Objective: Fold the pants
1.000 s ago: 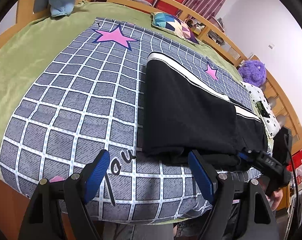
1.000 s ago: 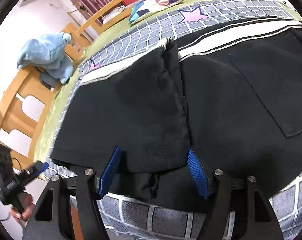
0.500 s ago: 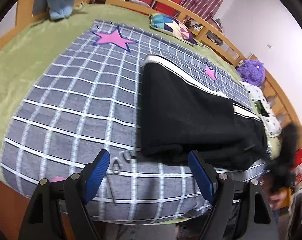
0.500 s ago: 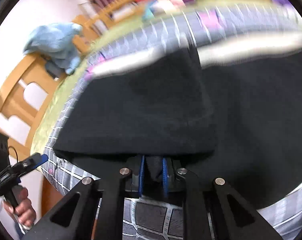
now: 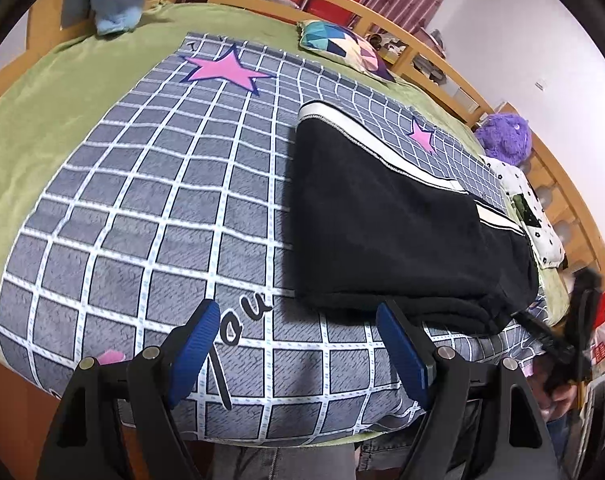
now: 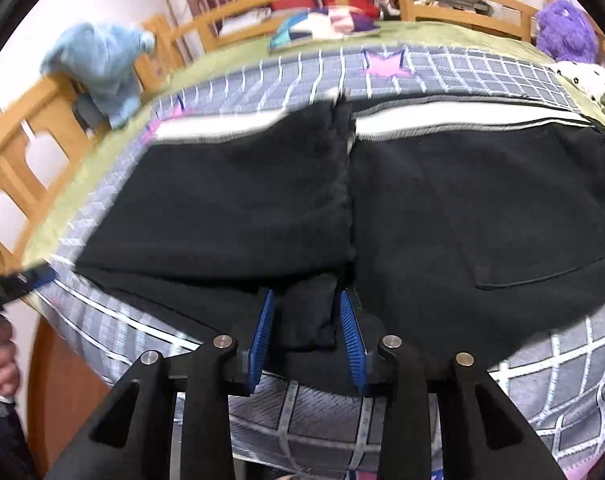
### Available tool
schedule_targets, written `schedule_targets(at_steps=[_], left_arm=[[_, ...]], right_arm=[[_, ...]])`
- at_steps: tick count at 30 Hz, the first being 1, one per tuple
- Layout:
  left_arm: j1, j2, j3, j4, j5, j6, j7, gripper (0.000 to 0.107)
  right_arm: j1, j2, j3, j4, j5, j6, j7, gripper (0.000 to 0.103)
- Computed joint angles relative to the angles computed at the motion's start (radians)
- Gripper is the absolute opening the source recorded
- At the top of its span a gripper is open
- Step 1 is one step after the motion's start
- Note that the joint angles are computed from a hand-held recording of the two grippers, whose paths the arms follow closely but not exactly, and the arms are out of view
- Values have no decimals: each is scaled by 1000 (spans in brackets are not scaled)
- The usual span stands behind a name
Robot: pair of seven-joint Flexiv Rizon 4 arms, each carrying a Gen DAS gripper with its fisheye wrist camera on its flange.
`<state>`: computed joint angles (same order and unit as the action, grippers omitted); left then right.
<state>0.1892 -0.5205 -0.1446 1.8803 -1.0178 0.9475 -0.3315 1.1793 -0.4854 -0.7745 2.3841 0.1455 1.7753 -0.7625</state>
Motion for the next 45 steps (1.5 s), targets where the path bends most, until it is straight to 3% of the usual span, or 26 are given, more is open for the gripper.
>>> schedule_targets(at_steps=[4, 6, 7, 8, 10, 12, 13, 15, 17, 19, 21, 23, 27, 30, 32, 34, 36, 38, 40, 43, 45], left_arm=[[-4, -6, -2, -15, 6, -12, -13, 79], [-3, -8, -6, -19, 3, -21, -16, 79], [-3, -7, -7, -18, 0, -21, -13, 79], [-4, -6, -7, -17, -1, -20, -11, 79], [-7, -6, -2, -17, 9, -16, -8, 79], [-4, -6, 0, -18, 11, -18, -10, 79], [-1, -9, 1, -21, 11, -21, -13, 79], [3, -20, 3, -32, 17, -29, -32, 79], [6, -32, 3, -44, 25, -37, -47, 79], [3, -44, 3, -56, 41, -38, -63, 79], [5, -48, -3, -61, 47, -35, -66, 79], [10, -45, -15, -61, 37, -35, -57, 79], [-12, -49, -32, -74, 33, -13, -40, 79], [-58, -67, -33, -75, 52, 77, -31, 79], [-85, -93, -17, -79, 112, 127, -68, 79], [-100, -126, 8, -93, 210, 136, -135, 80], [-70, -117, -41, -61, 205, 195, -75, 80], [-54, -97, -41, -66, 248, 151, -90, 80], [-29, -86, -58, -86, 244, 98, -97, 80], [-33, -97, -48, -142, 257, 56, -146, 80], [-43, -114, -39, -187, 275, 35, -191, 80]], right_arm=[[50, -14, -62, -4, 57, 55, -35, 54], [29, -46, -58, -27, 54, 38, -39, 54], [-23, -58, -6, -60, 58, 24, -28, 41], [-80, -52, 49, -77, 51, 17, -10, 20], [-109, -55, 78, -98, 67, 8, -23, 14], [-82, -26, 62, -45, 67, 177, -25, 14], [-111, -8, 103, -26, 66, 255, -4, 14], [-205, 31, 225, -24, 90, 294, -21, 14], [-277, 28, 302, -38, 69, 223, -18, 16], [-405, 13, 430, -75, 8, 93, -11, 19], [-437, -15, 476, -76, 29, 137, -44, 19], [-408, 28, 446, -56, 26, 111, -68, 26], [-252, 19, 271, -57, 120, 144, -88, 50], [-309, -23, 311, -115, 119, 93, -79, 49], [-325, -66, 325, -157, 106, 10, -91, 41], [-248, -104, 238, -133, 36, 21, -42, 41], [-234, -79, 219, -141, 20, -39, -90, 41], [-314, -32, 275, -135, -50, -39, -78, 41], [-319, -26, 249, -130, -68, 7, -57, 45], [-335, -68, 210, -192, -55, 44, -70, 49], [-406, -105, 248, -270, -73, 23, -81, 49]])
